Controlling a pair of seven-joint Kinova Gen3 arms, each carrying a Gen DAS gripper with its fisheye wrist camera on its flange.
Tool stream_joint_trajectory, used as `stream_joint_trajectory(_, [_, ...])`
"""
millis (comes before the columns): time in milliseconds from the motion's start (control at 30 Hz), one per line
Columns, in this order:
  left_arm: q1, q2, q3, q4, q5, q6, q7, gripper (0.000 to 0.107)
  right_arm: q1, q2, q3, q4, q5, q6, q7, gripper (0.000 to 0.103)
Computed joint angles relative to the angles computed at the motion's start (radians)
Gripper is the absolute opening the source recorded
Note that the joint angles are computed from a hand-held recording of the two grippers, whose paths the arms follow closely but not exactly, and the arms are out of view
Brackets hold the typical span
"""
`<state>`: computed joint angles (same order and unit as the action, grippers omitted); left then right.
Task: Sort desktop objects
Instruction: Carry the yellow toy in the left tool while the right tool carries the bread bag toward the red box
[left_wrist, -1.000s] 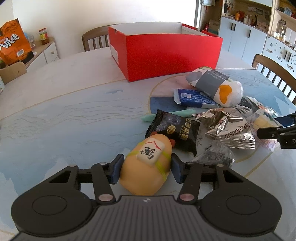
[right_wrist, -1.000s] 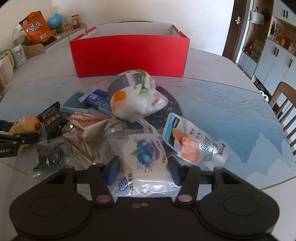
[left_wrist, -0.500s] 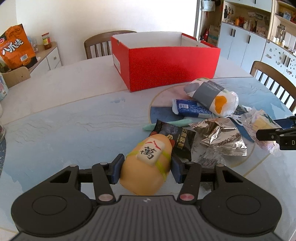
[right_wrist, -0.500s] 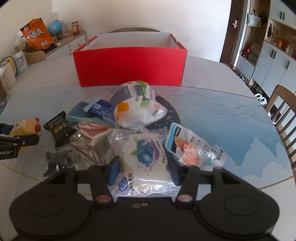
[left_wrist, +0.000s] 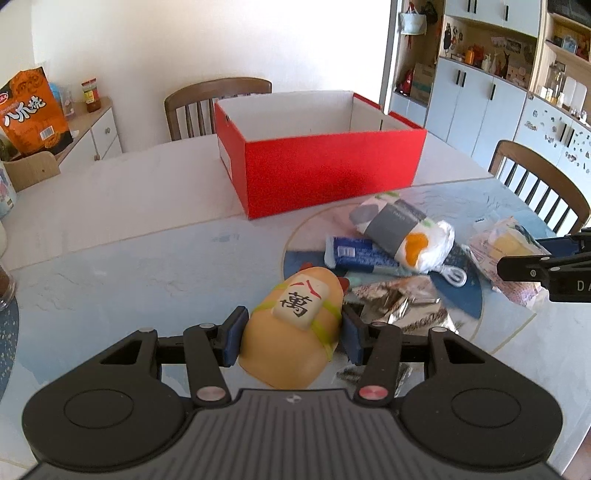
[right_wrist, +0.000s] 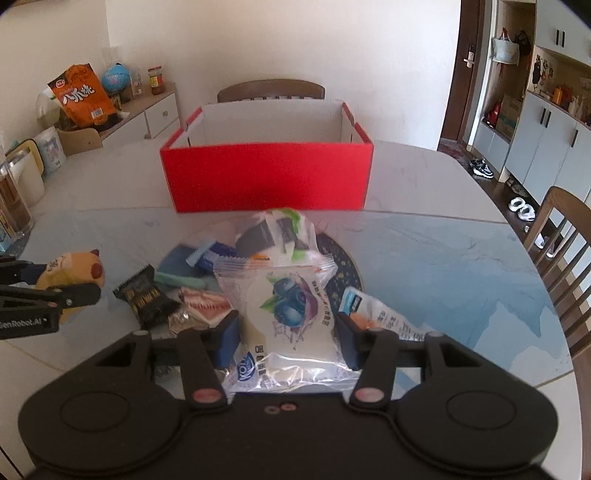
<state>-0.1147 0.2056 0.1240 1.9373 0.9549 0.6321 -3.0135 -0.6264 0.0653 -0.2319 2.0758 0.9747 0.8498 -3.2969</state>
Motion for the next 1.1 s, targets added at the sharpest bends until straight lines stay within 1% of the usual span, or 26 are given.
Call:
stream_joint_trajectory(233, [0.031,-0.011,-0.001,-0.051,-0.048,0.018,0.107,0.052,0.024,-0.021,0.006,-0.044,-0.030,0.013,0.092,0.053])
stream_joint_trajectory(467, [0.046,-0.008,0.009,-0.094,-0.063,0.035,0.159,0.052,0.057,-0.037,0.010,-0.083,-0.044,0.002,0.185,0.053])
stream_joint_trajectory(600, [0.063,-0.007,0.018,-0.118,-0.075,0.021,0.192,0.052,0.078,-0.040,0.016,-0.114,-0.055,-0.009,0.249,0.053])
stream_joint_trajectory(700, [0.073,0.001,0.024,-0.145,-0.088,0.019,0.223,0.052,0.098,-0.043,0.024,-0.133,-0.060,-0.034,0.296,0.053])
stream_joint_trajectory(833, [0.090,0.011,0.035,-0.183,-0.111,-0.004,0.273,0.052,0.125,-0.041,0.038,-0.164,-0.072,-0.063,0.357,0.053])
stream_joint_trajectory(1100, [0.114,0.037,0.057,-0.262,-0.182,-0.033,0.386,0.052,0.171,-0.029,0.067,-0.215,-0.117,-0.114,0.459,0.053])
